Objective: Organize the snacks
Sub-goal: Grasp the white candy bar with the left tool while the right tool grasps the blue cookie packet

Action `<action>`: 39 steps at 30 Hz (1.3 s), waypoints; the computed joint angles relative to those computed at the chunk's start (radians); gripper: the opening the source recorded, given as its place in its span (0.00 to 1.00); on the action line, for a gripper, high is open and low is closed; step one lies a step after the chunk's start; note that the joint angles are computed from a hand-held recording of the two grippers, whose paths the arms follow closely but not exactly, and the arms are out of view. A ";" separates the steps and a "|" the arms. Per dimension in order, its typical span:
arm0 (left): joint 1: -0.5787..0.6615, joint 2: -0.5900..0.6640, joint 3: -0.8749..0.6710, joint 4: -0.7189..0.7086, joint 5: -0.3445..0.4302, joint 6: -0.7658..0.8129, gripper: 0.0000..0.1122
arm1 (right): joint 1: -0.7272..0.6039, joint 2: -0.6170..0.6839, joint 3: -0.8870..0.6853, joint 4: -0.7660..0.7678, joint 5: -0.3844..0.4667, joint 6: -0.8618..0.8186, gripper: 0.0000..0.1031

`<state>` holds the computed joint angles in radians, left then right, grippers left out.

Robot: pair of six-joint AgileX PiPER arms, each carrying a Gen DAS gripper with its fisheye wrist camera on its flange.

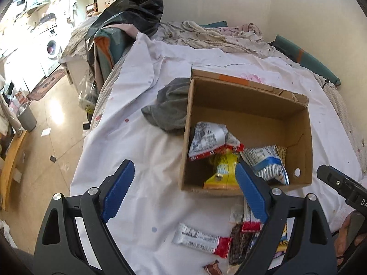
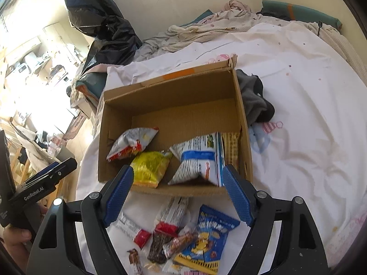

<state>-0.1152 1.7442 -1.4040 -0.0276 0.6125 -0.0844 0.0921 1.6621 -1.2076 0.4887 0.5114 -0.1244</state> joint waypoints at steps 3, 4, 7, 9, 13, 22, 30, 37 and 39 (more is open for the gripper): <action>0.005 -0.023 0.034 0.002 0.007 0.000 0.78 | 0.012 -0.023 0.036 -0.037 -0.010 0.039 0.80; 0.008 -0.032 0.049 -0.002 0.009 0.002 0.78 | 0.014 -0.033 0.052 -0.043 -0.011 0.048 0.80; 0.018 -0.042 0.071 -0.016 0.035 -0.002 0.78 | 0.009 -0.058 0.094 -0.040 -0.009 0.058 0.81; 0.034 -0.033 0.072 -0.048 0.059 0.008 0.78 | -0.004 -0.069 0.121 -0.015 -0.004 0.045 0.81; 0.055 0.011 0.054 -0.056 0.123 -0.033 0.78 | -0.038 -0.069 0.139 0.023 0.012 0.023 0.81; 0.087 0.201 0.052 -0.347 0.288 -0.090 0.67 | -0.145 -0.026 0.146 0.215 0.061 -0.062 0.81; -0.001 0.298 -0.013 -0.271 0.308 -0.153 0.50 | -0.194 -0.007 0.155 0.286 0.083 -0.081 0.81; -0.029 0.349 -0.074 -0.182 0.335 -0.163 0.24 | -0.216 0.035 0.142 0.373 0.119 -0.126 0.81; -0.034 0.349 -0.085 -0.177 0.348 -0.123 0.23 | -0.209 0.042 0.136 0.352 0.124 -0.111 0.81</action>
